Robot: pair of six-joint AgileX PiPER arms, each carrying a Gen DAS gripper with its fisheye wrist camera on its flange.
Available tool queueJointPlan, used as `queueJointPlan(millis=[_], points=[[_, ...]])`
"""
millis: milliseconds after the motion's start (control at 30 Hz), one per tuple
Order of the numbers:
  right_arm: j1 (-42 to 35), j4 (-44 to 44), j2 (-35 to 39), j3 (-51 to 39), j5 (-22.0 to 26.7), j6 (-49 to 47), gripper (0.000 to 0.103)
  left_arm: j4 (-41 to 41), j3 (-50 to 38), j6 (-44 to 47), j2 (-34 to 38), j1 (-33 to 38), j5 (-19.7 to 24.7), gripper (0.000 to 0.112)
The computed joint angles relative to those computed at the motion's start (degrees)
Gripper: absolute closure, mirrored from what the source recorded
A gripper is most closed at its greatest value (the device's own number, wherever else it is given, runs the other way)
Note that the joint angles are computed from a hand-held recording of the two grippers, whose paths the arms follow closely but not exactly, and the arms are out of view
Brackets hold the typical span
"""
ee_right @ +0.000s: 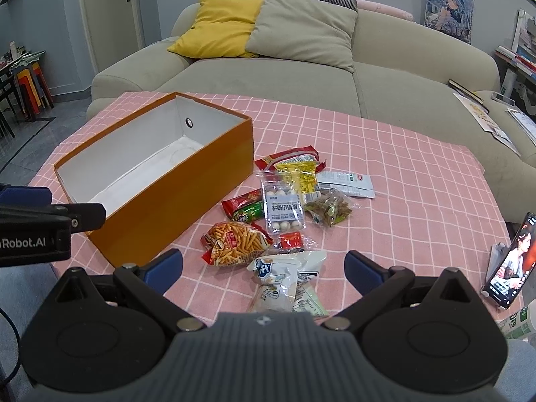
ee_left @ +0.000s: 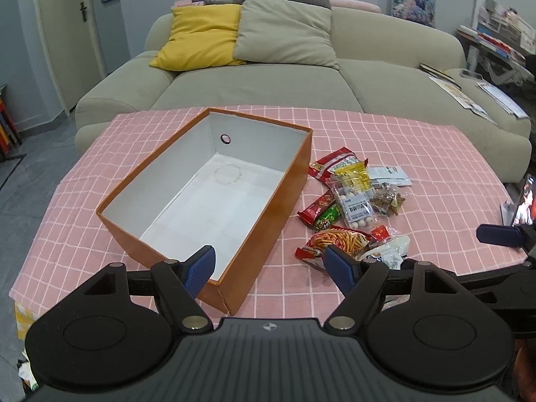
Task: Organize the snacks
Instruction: 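Grasp the orange stick-snack bag with left tool while right grasps white chip bag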
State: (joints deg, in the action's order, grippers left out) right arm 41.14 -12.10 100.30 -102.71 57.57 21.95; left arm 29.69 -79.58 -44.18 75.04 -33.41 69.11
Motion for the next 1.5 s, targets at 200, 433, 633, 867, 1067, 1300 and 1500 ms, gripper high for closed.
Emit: queueJointPlan(millis=[200, 433, 633, 867, 1067, 1300, 1500], points=[[-1.52, 2.9, -0.87, 2.38, -1.51, -2.42, 0.004, -4.45, 0.11, 4.08, -0.02, 1.86, -2.6, 0.032], [-4.21, 6.07, -2.89, 8.61, -6.98, -5.84, 0.012, -9.23, -0.22, 7.73, 1.88, 3.88, -5.42, 0.047], [-5.91, 6.23, -1.62, 11.77, -9.69, -4.95, 0.026, -16.43, 0.52, 13.75, 4.65, 7.1, -10.19, 0.049], [-8.22, 11.61, 2.9, 10.51, -9.32, -9.23, 0.025, -20.73, 0.36, 17.44, 9.81, 9.56, -12.94, 0.048], [-8.44, 12.66, 8.18, 6.95, -7.6, -8.82, 0.025, -21.67, 0.02, 19.35, 14.31, 10.34, -15.19, 0.048], [-9.13, 13.19, 12.9, 2.8, -5.37, -9.35, 0.026, -21.15, -0.35, 19.22, 19.62, 11.55, -19.65, 0.038], [-9.9, 14.09, 15.83, 0.1, -3.66, -9.96, 0.026, -22.33, -1.72, 20.28, 23.25, 12.74, -20.03, 0.037]])
